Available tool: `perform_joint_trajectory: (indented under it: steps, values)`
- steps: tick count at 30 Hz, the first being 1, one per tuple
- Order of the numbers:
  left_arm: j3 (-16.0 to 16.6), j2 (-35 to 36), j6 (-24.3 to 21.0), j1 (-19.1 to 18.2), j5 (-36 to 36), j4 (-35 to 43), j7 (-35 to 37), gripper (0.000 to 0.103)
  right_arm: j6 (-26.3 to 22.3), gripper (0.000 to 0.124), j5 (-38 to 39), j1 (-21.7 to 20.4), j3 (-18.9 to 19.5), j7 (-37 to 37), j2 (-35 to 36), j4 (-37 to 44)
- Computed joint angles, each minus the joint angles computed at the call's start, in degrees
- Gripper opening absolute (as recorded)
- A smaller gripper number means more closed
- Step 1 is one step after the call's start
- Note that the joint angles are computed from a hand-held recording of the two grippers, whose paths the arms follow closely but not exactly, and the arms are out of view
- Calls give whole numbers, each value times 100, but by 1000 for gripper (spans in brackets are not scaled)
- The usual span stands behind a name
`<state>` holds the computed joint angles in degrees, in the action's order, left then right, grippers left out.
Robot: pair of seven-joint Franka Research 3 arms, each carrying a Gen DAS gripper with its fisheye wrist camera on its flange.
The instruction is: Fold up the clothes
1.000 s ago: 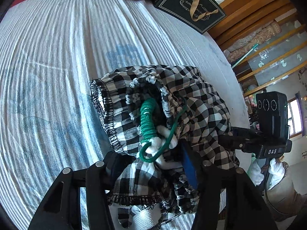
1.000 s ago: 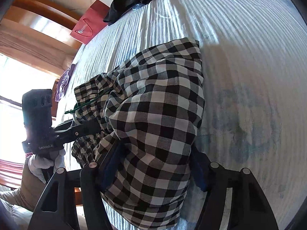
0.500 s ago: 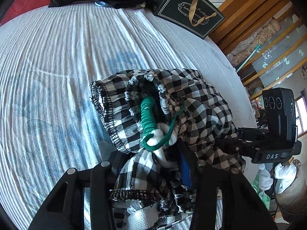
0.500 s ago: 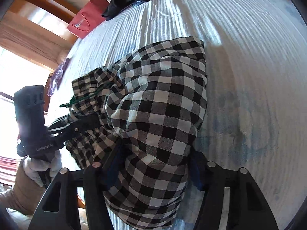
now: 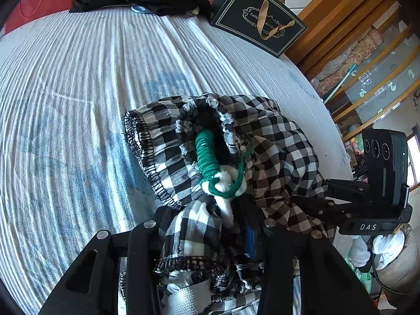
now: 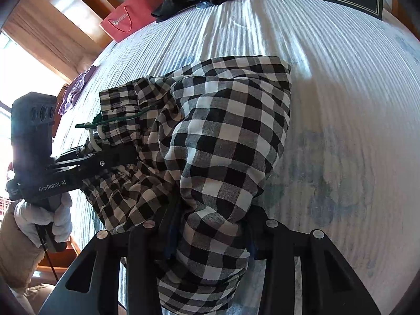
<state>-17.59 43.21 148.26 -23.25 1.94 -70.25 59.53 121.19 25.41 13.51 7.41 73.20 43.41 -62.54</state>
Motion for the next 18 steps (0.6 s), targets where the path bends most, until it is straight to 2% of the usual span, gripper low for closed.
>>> perform_joint_trajectory:
  steps: [1,3,5,7,8,11,14,18]
  values:
    - [59,-24,84,-48,19,-50,-129,38,4,41,23,-19,16,-39,3,-8]
    - [170,-72,251,-138,87,-152,-414,36,380,38,-101,107,-63,-66,-203,-368]
    - [367,-191,499,-314,259,-325,-891,28,1001,37,-296,288,-153,-128,-538,-955]
    - [672,-339,483,-617,743,-352,-1261,24,1532,28,-153,256,-44,-295,-878,-1465]
    - [717,-403,464,-689,948,-330,-1308,23,1756,26,-66,236,11,-387,-1021,-1662]
    - [827,-586,432,-865,1491,-249,-1426,22,1976,24,134,162,134,-686,-1240,-1786]
    - [872,-899,647,-832,1780,-433,-1655,22,2006,24,365,54,223,-980,-1379,-1741]
    - [975,-1420,926,-674,2036,-932,-2122,22,1798,24,593,81,353,-1287,-1094,-969]
